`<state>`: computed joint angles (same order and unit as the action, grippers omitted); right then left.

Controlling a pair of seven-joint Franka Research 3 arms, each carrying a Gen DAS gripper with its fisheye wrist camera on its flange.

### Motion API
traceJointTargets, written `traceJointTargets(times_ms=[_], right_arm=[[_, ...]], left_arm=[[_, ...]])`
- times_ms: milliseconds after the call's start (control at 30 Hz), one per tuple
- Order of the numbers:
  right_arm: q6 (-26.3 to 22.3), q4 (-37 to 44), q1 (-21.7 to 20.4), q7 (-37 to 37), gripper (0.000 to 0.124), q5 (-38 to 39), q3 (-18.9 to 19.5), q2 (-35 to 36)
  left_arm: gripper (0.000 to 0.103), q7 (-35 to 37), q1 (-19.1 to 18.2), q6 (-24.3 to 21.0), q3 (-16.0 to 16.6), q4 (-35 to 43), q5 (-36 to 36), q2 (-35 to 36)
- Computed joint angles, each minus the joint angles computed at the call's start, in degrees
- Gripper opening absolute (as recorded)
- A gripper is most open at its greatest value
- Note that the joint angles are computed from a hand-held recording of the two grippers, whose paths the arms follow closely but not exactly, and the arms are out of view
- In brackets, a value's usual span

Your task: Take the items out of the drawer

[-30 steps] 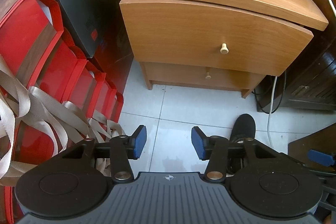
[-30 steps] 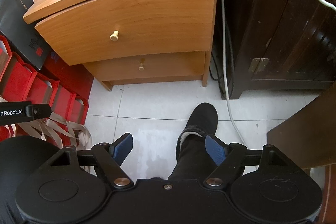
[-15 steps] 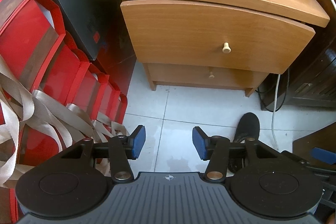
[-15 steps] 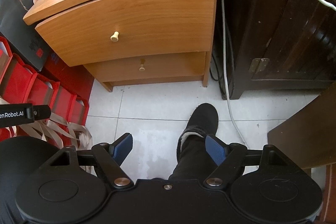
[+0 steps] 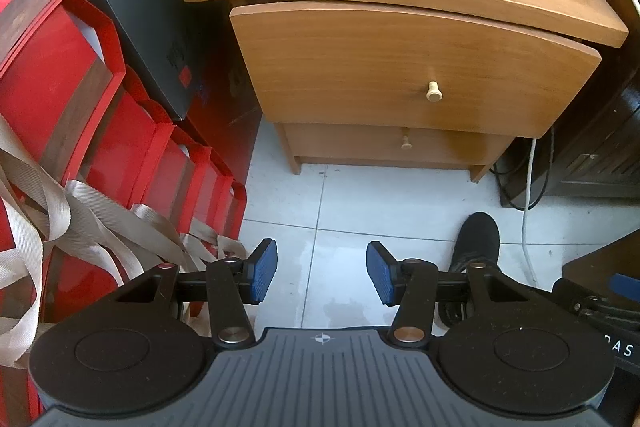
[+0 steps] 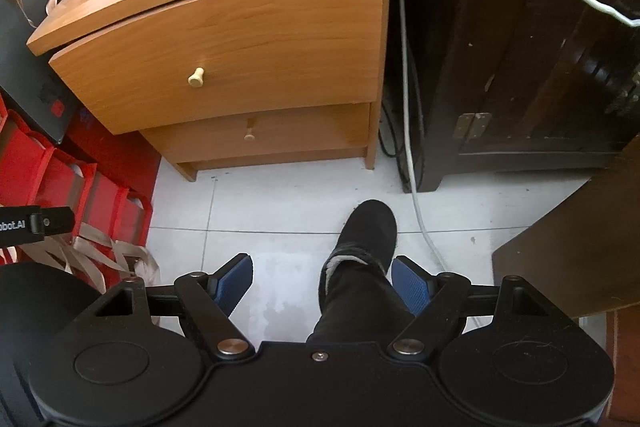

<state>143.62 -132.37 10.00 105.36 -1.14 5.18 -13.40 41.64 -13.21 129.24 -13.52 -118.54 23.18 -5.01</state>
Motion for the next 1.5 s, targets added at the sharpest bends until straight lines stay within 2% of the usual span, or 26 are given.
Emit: traceJointTargets(times_ms=[200, 467, 600, 767, 1233, 1500], right_arm=[[-0.4, 0.4, -0.4, 1.7, 0.075, -2.9, 0.7, 0.3], [0.4, 0.4, -0.3, 2.0, 0.075, -2.2, 0.1, 0.5], [0.4, 0.4, -0.4, 2.6, 0.075, -2.6, 0.3, 0.5], [0.7, 0.1, -0.5, 3.0, 0.075, -3.1, 0.3, 0.2], [0.9, 0.3, -0.4, 2.6, 0.075, -1.8, 0.0, 0.5], [-0.1, 1.4, -0.4, 2.7, 0.075, -3.5, 0.4, 1.2]], left_arm=[[0.053, 0.6, 0.0, -1.1, 0.0, 0.5, 0.9, 0.3], [0.055, 1.1, -0.1, -1.5, -0.1, 0.3, 0.8, 0.1], [0.056, 1.2, -0.5, -3.2, -0.4, 0.4, 1.6, 0.3], [0.056, 1.2, -0.4, -2.3, 0.0, -0.8, -0.3, -0.9], [0.056, -0.3, -0.4, -2.1, -0.5, -1.5, 2.7, -1.1], [0.056, 0.2, -0.5, -0.3, -0.5, -2.1, 3.0, -0.6]])
